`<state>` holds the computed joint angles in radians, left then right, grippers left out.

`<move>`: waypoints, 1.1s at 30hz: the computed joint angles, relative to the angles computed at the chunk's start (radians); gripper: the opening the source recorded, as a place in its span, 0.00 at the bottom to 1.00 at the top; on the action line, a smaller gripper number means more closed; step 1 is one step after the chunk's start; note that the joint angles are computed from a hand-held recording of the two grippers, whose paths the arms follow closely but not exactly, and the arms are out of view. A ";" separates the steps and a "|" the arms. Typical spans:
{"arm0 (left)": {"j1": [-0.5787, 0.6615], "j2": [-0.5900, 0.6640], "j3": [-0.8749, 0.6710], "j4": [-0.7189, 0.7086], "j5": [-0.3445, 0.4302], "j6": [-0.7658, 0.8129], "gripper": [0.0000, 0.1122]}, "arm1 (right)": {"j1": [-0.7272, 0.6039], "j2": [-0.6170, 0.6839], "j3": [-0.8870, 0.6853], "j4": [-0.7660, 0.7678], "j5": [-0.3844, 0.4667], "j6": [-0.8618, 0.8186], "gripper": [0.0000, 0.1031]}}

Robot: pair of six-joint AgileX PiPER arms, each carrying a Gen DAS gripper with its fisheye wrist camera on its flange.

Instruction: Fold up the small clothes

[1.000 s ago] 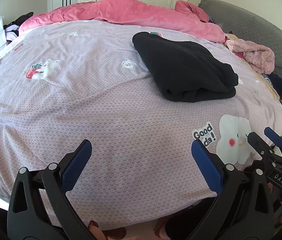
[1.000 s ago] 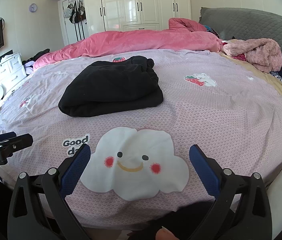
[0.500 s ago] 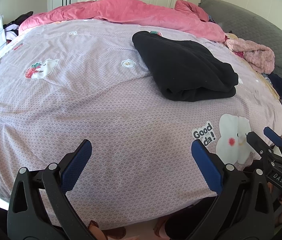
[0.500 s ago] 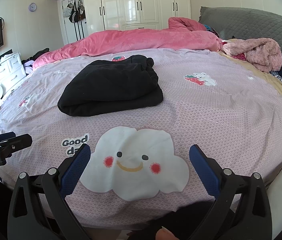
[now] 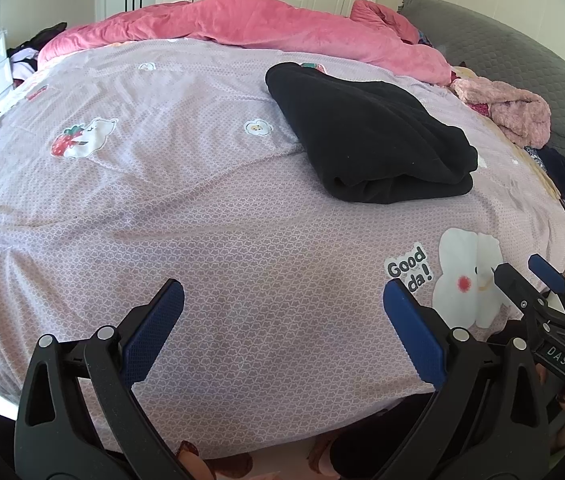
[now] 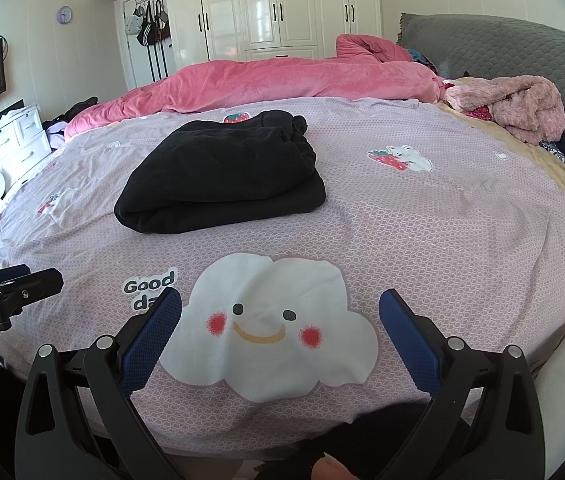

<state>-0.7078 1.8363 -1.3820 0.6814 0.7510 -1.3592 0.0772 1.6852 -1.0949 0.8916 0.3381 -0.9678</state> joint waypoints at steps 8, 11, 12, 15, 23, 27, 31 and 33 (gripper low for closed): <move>-0.002 -0.002 0.000 0.007 0.003 -0.001 0.83 | 0.000 0.000 -0.001 -0.002 0.001 0.002 0.96; -0.001 -0.001 -0.003 0.001 0.004 0.004 0.83 | 0.002 0.001 -0.003 -0.009 0.001 0.010 0.96; -0.002 0.000 -0.004 0.000 0.005 0.004 0.83 | 0.000 0.001 -0.002 -0.006 0.001 0.007 0.96; -0.003 0.000 -0.007 0.002 0.009 0.003 0.83 | -0.004 -0.001 0.000 -0.001 0.002 0.004 0.96; -0.007 0.004 -0.015 0.002 0.020 0.004 0.83 | -0.006 -0.001 0.000 -0.008 0.003 0.010 0.96; -0.011 0.005 -0.019 0.011 0.029 0.004 0.83 | -0.006 -0.001 -0.001 -0.007 0.003 0.010 0.96; -0.010 0.005 -0.017 0.012 0.021 0.006 0.83 | -0.009 -0.003 0.002 -0.010 -0.001 0.016 0.96; -0.013 0.008 -0.021 0.021 0.029 0.005 0.83 | -0.013 -0.004 0.003 -0.012 -0.001 0.021 0.96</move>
<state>-0.7209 1.8443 -1.4026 0.7020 0.7796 -1.3543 0.0642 1.6810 -1.0921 0.8791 0.3373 -0.9465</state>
